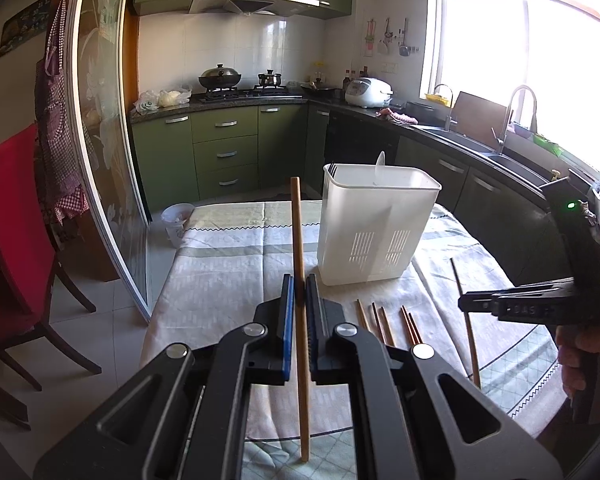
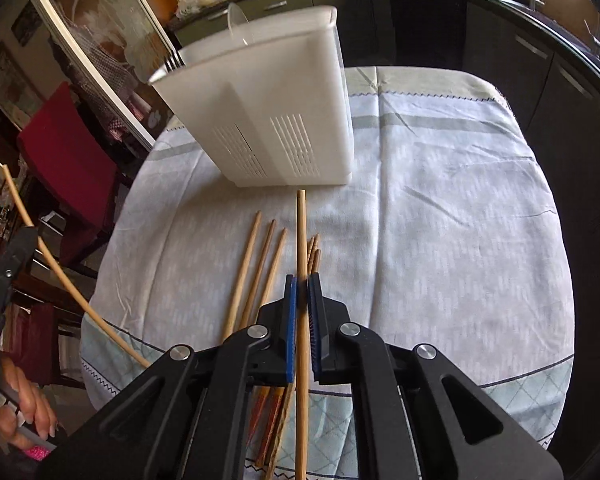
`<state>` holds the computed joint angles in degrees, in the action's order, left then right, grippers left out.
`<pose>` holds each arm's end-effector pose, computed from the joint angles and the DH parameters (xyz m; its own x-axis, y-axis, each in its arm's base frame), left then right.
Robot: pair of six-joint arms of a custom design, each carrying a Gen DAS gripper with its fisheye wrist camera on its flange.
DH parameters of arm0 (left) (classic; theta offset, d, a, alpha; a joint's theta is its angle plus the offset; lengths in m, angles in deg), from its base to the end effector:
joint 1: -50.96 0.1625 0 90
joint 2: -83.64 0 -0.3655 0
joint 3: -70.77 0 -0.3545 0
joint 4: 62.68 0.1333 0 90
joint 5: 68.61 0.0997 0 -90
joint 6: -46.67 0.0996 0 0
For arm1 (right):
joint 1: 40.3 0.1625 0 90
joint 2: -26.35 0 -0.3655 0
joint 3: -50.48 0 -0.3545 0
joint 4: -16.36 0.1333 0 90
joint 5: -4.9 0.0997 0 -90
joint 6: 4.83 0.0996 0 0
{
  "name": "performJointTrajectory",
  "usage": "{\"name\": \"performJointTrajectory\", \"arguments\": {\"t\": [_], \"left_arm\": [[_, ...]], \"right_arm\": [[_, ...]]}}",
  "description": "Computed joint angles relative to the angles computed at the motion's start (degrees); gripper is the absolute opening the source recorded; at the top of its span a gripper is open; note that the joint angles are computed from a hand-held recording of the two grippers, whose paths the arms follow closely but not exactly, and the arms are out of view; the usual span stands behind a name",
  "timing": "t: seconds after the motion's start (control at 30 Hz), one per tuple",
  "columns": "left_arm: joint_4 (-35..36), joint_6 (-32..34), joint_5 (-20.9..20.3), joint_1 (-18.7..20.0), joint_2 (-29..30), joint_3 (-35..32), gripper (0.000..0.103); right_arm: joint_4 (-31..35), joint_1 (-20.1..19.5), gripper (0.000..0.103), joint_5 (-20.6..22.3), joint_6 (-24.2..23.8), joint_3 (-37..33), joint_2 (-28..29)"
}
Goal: Organize utensils
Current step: 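Carry both chopsticks upright over the white holder and release them inside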
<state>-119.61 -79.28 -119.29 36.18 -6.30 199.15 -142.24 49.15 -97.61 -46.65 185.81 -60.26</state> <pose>-0.2789 -0.1296 0.1886 -0.7052 -0.2837 -0.6498 0.4501 0.5289 -0.7195 0.1081 -0.3834 0.2034 -0.7330 -0.5652 0.3786 -0.6437 0.7562 -0.1176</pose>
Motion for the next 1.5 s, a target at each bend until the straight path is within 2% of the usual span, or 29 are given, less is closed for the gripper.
{"name": "performJointTrajectory", "arguments": {"t": [0.17,0.27,0.47,0.6,0.73,0.9,1.2,1.37,1.5], "left_arm": [[0.6,-0.1,-0.4,0.0,0.4,-0.7,0.006],[1.1,-0.5,-0.5,-0.1,0.7,-1.3,0.006],[2.7,-0.8,-0.2,-0.6,2.2,-3.1,0.006],[3.1,-0.4,0.8,-0.6,3.2,-4.3,0.006],[3.4,0.5,2.8,0.4,3.9,-5.9,0.006],[3.9,3.2,7.6,3.3,4.6,-9.4,0.006],[9.1,8.0,21.4,10.3,8.5,-22.0,0.006],[16.8,5.7,28.9,14.7,13.2,-29.9,0.006],[14.8,6.8,33.3,18.8,13.9,-30.5,0.006]], "right_arm": [[1.0,-3.8,0.007,9.6,-6.4,5.7,-12.4],[5.0,-6.5,0.007,14.2,-9.4,7.0,-19.0],[8.1,-7.4,0.007,18.4,-13.1,8.9,-26.4],[10.8,-7.5,0.007,20.1,-13.9,8.6,-29.6],[11.2,-6.1,0.007,20.8,-13.0,7.2,-29.4],[12.0,-3.2,0.007,21.0,-10.2,3.1,-26.5],[9.6,3.8,0.007,19.8,-4.4,-5.4,-19.1],[8.2,6.2,0.007,19.4,-2.1,-9.7,-15.1],[6.9,8.1,0.007,19.8,-0.8,-12.6,-12.2]]}}
